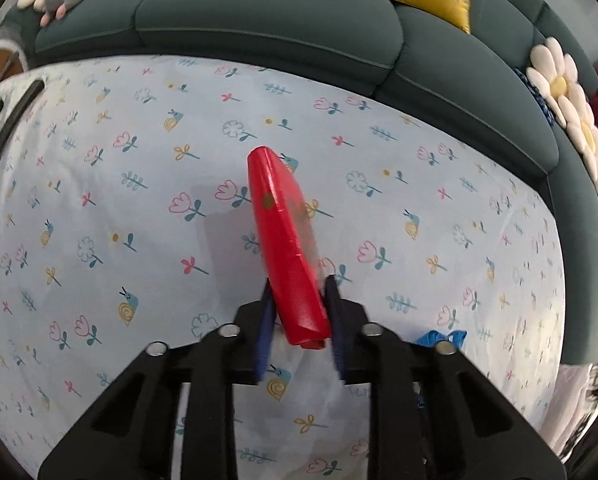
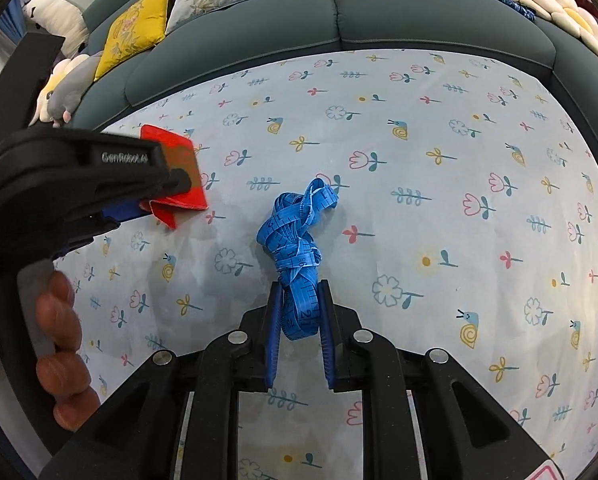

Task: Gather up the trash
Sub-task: 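Lift the red case and blue strap and carry them over the bin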

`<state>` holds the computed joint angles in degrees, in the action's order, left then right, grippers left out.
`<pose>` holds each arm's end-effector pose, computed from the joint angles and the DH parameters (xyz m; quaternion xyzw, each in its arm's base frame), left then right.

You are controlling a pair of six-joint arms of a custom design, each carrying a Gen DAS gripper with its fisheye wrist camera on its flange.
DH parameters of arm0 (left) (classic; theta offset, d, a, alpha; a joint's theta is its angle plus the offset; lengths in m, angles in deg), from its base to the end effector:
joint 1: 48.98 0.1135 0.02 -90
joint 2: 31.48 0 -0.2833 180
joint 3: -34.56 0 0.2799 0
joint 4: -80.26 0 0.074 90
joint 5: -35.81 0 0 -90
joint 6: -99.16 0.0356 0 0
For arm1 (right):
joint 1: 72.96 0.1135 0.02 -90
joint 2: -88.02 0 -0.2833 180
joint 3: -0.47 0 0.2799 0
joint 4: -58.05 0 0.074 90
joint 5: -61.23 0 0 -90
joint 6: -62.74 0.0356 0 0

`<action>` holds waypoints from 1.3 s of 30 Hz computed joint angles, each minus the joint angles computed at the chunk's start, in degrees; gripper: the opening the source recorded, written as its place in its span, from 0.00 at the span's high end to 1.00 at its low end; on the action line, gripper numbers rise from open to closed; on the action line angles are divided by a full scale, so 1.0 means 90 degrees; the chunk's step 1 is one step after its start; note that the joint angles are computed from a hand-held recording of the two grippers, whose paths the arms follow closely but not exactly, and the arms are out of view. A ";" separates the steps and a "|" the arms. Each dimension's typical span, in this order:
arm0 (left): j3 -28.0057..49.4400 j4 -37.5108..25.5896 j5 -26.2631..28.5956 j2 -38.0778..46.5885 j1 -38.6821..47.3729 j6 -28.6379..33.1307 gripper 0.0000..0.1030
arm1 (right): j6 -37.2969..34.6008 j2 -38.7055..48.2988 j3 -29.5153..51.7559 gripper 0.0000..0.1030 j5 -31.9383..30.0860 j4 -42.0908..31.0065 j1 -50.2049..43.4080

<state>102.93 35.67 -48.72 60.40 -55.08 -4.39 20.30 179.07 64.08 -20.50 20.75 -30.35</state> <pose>0.3246 -0.0381 0.1835 -0.0547 0.9792 -0.0785 0.1790 0.2391 0.2130 0.1690 0.0578 0.9717 0.1048 0.2038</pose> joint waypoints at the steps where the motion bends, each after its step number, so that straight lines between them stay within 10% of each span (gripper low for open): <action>1: -0.0054 -0.0025 -0.0015 -0.0083 -0.0025 0.0017 0.83 | 0.0016 -0.0026 -0.0020 0.84 -0.0004 0.0007 0.0009; 22: -0.1284 -0.1440 -0.0596 -0.3086 -0.1488 -0.0708 0.87 | 0.1301 -0.2900 -0.1132 0.84 0.0852 -0.1489 0.0893; 39: -0.0939 -0.3285 -0.2277 -0.4539 -0.5465 -0.3752 0.87 | 0.3541 -0.5350 -0.0884 0.84 0.2665 -0.5002 0.3242</action>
